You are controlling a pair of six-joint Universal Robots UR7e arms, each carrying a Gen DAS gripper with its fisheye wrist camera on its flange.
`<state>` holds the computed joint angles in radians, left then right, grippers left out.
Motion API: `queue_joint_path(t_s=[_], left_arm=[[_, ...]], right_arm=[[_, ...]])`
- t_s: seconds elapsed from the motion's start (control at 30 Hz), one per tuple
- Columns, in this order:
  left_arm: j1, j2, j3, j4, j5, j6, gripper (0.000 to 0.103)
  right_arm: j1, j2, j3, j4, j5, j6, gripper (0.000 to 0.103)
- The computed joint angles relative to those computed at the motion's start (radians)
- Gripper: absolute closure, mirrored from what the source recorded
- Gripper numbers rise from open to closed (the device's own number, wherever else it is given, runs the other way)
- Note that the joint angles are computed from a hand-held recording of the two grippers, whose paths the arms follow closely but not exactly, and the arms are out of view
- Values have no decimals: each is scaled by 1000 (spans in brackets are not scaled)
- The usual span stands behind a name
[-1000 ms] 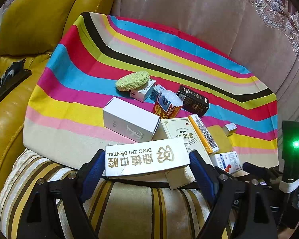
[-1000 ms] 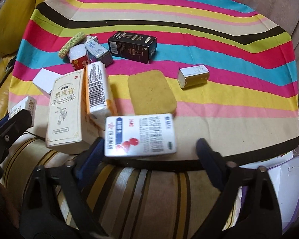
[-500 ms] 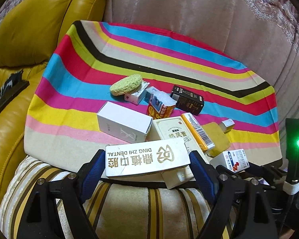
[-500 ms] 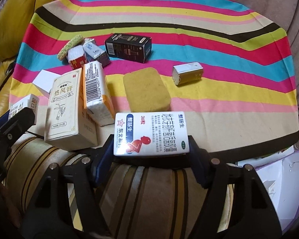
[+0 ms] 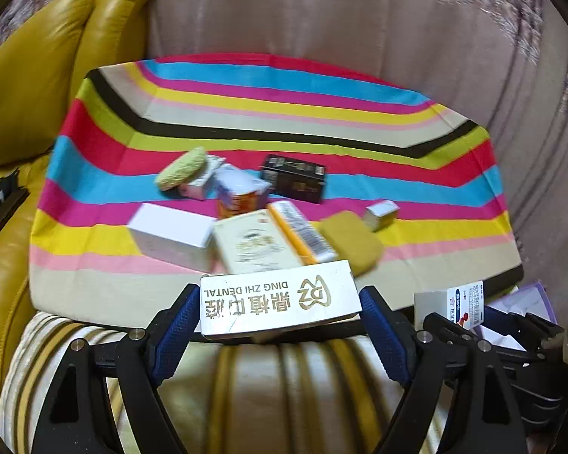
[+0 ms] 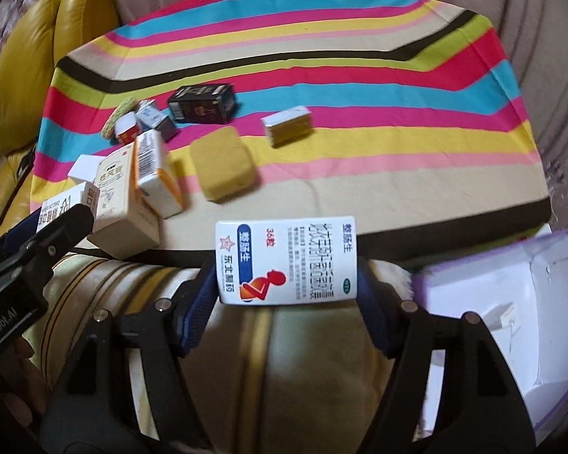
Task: Organize objects
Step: 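Carry both boxes into the purple-rimmed box and open both tools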
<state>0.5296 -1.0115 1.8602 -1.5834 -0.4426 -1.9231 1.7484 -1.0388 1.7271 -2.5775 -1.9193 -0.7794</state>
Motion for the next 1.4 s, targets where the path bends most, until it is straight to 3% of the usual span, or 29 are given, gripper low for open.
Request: queue_joint_path(t_s=[0.3, 0.67, 0.93, 1.07, 1.23, 1.4], left_arm=[[7, 85, -54, -177, 3, 227, 19], [28, 230, -137, -589, -30, 671, 19], [41, 359, -245, -847, -88, 999, 18], [57, 420, -306, -987, -166, 1170, 17], [70, 446, -344, -990, -207, 1212, 15], [70, 419, -298, -1050, -214, 1180, 13]], right_arm=[[-63, -40, -40, 16, -3, 17, 31], [-154, -50, -127, -9, -59, 44, 31], [-178, -39, -204, -42, -91, 63, 31], [-183, -34, -221, -46, -91, 74, 30], [-188, -38, -222, -59, -68, 68, 16], [-185, -40, -220, -60, -77, 75, 13]])
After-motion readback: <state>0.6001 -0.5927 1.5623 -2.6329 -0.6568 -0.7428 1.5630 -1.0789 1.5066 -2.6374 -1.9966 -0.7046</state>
